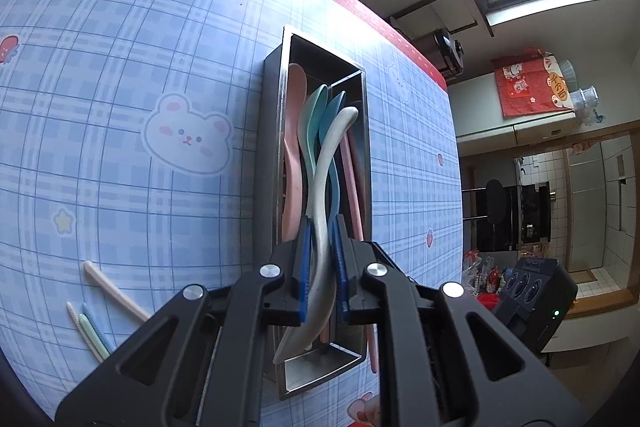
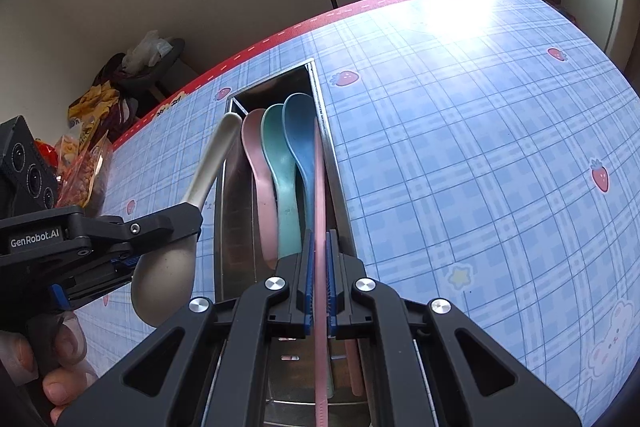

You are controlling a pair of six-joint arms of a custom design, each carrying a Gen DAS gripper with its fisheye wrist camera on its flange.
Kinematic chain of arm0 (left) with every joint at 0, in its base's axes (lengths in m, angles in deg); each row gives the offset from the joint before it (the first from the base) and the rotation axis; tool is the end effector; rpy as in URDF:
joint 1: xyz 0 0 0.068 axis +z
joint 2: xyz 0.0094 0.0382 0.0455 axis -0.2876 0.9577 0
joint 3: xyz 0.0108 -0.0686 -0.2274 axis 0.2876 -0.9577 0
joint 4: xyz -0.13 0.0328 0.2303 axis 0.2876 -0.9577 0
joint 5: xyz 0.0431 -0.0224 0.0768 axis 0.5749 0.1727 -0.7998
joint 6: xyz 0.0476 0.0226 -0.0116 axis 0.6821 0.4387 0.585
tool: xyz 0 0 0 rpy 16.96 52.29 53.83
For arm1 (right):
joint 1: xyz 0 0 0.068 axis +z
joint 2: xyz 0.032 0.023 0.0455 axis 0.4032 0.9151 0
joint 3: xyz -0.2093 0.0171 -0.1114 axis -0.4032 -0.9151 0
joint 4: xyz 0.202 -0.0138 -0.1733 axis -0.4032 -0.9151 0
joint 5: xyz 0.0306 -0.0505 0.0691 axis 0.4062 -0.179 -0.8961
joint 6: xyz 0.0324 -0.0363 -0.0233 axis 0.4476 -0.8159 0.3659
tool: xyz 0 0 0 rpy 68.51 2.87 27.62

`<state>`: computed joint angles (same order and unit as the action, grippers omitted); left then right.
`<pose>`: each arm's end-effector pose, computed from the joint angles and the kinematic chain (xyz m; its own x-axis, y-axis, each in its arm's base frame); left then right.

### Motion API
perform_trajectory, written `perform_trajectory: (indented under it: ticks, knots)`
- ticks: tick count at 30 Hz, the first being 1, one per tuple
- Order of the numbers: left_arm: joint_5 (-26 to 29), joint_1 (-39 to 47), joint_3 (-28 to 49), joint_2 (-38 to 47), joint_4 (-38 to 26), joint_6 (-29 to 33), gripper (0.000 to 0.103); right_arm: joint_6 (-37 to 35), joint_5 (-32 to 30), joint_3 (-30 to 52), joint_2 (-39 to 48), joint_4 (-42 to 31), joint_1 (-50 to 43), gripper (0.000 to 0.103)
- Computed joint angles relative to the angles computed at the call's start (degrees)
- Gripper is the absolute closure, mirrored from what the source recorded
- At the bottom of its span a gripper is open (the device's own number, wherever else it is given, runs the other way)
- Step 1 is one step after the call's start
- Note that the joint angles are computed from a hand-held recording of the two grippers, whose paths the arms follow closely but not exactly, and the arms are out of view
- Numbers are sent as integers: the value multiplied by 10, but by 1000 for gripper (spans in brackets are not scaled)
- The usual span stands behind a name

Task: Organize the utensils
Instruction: 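Lower the white spoon and pink chopstick into the tray and open both grippers, then move both open grippers toward the green and blue chopsticks on the table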

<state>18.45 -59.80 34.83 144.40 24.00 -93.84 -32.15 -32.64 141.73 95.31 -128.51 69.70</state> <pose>0.1605 -0.1548 0.2530 -0.8623 -0.4867 -0.1402 -0.2911 0.7027 -0.6492 0.1718 0.1759 0.2492 -0.8910 -0.0141 -0.4537 -0.1848 0.9241 0.3344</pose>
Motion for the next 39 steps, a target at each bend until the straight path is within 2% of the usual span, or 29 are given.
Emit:
perform_trajectory:
  ticks: [8, 17, 18, 19, 21, 23, 25, 26, 27, 29, 31, 33, 35, 36, 37, 39]
  knots:
    - [1, -13, 14, 62, 37, -15, 88, -17, 7, -5, -44, -30, -3, 96]
    - [1, -56, 30, 125, 64, -40, 89, 10, 3, -41, -128, -80, -16, 96]
    - [4, -58, 36, 135, 65, -37, 87, 11, 5, -43, -133, -86, -16, 96]
    - [4, -60, 40, 138, 64, -35, 80, 13, 5, -44, -138, -91, -17, 96]
    - [-8, -66, 50, 136, 58, -29, 72, 14, 5, -45, -152, -103, -18, 96]
    - [-20, -70, 64, 126, 40, -16, 68, 16, 11, -43, -164, -117, -11, 95]
    - [-39, -74, 78, 105, 9, 4, 54, 22, 22, -40, -175, -130, 7, 88]
    - [-54, -79, 86, 93, -10, 14, 51, 24, 30, -39, -180, -136, 18, 80]
    - [-69, -85, 94, 79, -31, 23, 42, 30, 45, -36, -185, -144, 38, 71]
    - [-103, -101, 108, 51, -76, 37, 38, 37, 76, -32, -192, -159, 79, 60]
    - [-144, -126, 118, 23, -125, 37, 17, 48, 103, -29, -196, -174, 120, 51]
    - [-192, -164, 112, -22, -174, 20, 17, 62, 131, -30, -204, -185, 164, 41]
    - [-230, -205, 107, -56, -225, -7, 13, 78, 151, -33, -208, -194, 204, 36]
    - [-254, -234, 104, -70, -251, -31, 6, 87, 158, -34, -208, -199, 223, 32]
    - [-282, -273, 100, -86, -282, -65, 6, 97, 166, -36, -209, -204, 243, 30]
    - [-321, -348, 103, -92, -351, -143, 6, 121, 188, -39, -211, -215, 283, 20]
